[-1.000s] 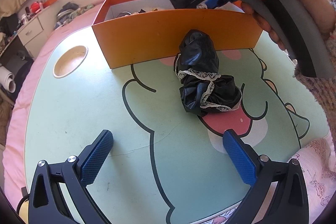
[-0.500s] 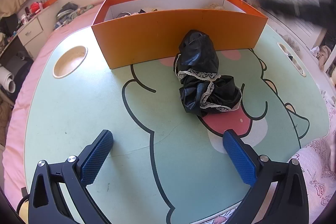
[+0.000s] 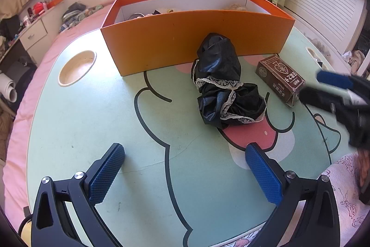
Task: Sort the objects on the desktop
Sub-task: 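Set the brown carton on the table beside the cloth bundle, open right gripper, then grasp the black toy car inside the box with the left gripper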
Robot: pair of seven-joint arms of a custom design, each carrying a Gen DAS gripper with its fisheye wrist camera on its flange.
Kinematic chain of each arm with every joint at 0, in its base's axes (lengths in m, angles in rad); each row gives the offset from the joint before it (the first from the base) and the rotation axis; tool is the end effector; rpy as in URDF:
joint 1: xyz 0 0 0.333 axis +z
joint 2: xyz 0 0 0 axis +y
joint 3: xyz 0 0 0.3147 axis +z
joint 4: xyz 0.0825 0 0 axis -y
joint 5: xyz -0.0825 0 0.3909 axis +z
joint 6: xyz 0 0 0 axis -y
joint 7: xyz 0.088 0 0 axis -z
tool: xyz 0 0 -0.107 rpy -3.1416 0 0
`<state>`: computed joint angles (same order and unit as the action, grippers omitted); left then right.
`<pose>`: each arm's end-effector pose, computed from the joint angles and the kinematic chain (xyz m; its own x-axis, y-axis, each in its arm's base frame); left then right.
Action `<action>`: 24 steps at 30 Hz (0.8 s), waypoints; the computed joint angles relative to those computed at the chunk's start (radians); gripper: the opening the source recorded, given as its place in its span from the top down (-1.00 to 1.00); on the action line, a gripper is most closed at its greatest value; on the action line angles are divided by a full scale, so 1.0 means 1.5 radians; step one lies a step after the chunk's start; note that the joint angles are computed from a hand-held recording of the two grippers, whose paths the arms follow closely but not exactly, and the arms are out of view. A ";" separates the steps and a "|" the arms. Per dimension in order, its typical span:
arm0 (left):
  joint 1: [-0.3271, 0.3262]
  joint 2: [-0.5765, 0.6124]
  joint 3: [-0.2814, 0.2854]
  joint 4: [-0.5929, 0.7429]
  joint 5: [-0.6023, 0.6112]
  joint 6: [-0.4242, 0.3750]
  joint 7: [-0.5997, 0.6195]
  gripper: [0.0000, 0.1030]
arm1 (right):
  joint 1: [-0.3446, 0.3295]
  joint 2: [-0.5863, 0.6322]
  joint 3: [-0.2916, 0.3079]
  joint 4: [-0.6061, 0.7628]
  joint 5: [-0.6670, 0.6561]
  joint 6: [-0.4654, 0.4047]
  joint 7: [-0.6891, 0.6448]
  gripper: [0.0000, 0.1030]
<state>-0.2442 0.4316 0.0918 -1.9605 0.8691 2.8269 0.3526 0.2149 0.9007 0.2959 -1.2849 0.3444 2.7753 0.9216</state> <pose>0.6309 -0.1395 0.2818 0.2763 -0.9605 -0.0339 -0.7955 -0.2088 -0.5689 0.7347 0.3096 0.2789 0.6670 -0.7352 -0.1209 -0.6145 -0.4510 -0.6473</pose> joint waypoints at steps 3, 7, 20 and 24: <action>0.000 0.000 0.001 -0.001 0.000 0.001 0.000 -1.00 | 0.025 -0.022 -0.047 -0.040 -0.032 0.001 0.031 -0.56; 0.000 -0.001 0.001 0.000 0.001 -0.001 0.001 -1.00 | 0.048 -0.014 -0.077 -0.043 -0.083 0.018 0.059 -0.81; -0.030 -0.024 0.039 -0.015 0.089 0.012 -0.089 -0.95 | 0.022 -0.007 -0.044 -0.042 -0.095 0.018 0.041 -0.99; -0.035 -0.060 0.069 0.011 0.249 0.071 -0.220 -0.94 | 0.023 -0.010 -0.044 -0.046 -0.094 0.020 0.042 -0.99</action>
